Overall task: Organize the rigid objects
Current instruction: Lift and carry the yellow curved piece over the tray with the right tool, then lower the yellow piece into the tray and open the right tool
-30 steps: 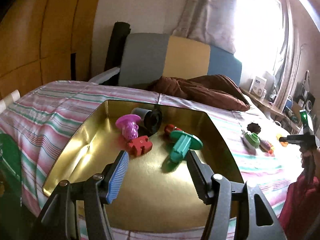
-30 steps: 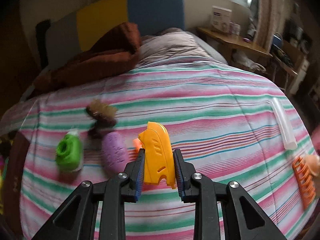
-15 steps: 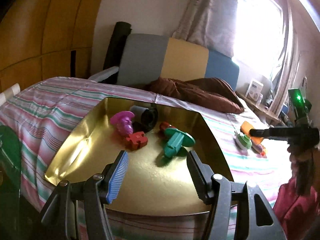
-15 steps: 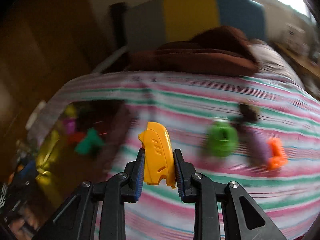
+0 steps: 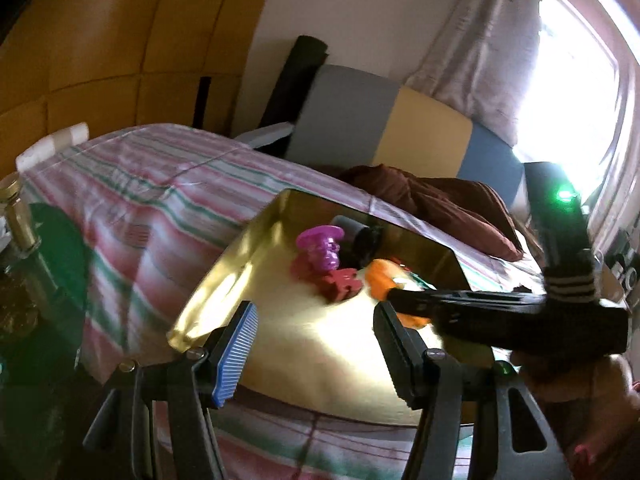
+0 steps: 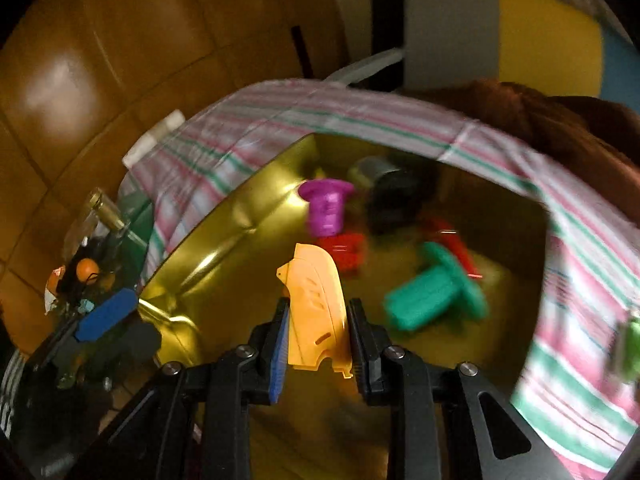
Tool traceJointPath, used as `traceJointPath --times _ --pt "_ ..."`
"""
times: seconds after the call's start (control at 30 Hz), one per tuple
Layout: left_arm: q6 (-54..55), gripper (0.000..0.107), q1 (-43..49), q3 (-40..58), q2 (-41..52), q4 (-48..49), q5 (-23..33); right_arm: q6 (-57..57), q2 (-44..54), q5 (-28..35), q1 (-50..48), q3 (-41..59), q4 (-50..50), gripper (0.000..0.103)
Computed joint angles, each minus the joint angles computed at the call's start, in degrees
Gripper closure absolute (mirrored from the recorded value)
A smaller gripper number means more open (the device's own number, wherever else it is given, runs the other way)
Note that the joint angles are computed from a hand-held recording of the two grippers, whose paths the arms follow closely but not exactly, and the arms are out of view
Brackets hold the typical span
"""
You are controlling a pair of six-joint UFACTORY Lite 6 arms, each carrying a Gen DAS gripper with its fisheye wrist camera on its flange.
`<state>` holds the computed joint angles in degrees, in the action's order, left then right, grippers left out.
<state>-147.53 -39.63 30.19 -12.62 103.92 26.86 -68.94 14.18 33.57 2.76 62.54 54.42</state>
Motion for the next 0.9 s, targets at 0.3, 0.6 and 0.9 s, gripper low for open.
traceJointPath --times 0.3,0.6,0.9 --pt "2.5 0.046 7.0 -6.0 -7.9 -7.4 -2.0 16.2 15.4 -3.6 12.3 13.6 -7.4 0.075" --pt "0.4 0.046 9.2 -7.4 -8.4 -6.5 -4.0 23.5 22.7 -4.0 14.2 21.7 -7.8 0.071" --pt "0.7 0.046 7.4 -6.2 -6.6 -5.9 -2.7 13.8 17.3 -2.1 11.1 13.6 0.9 0.065"
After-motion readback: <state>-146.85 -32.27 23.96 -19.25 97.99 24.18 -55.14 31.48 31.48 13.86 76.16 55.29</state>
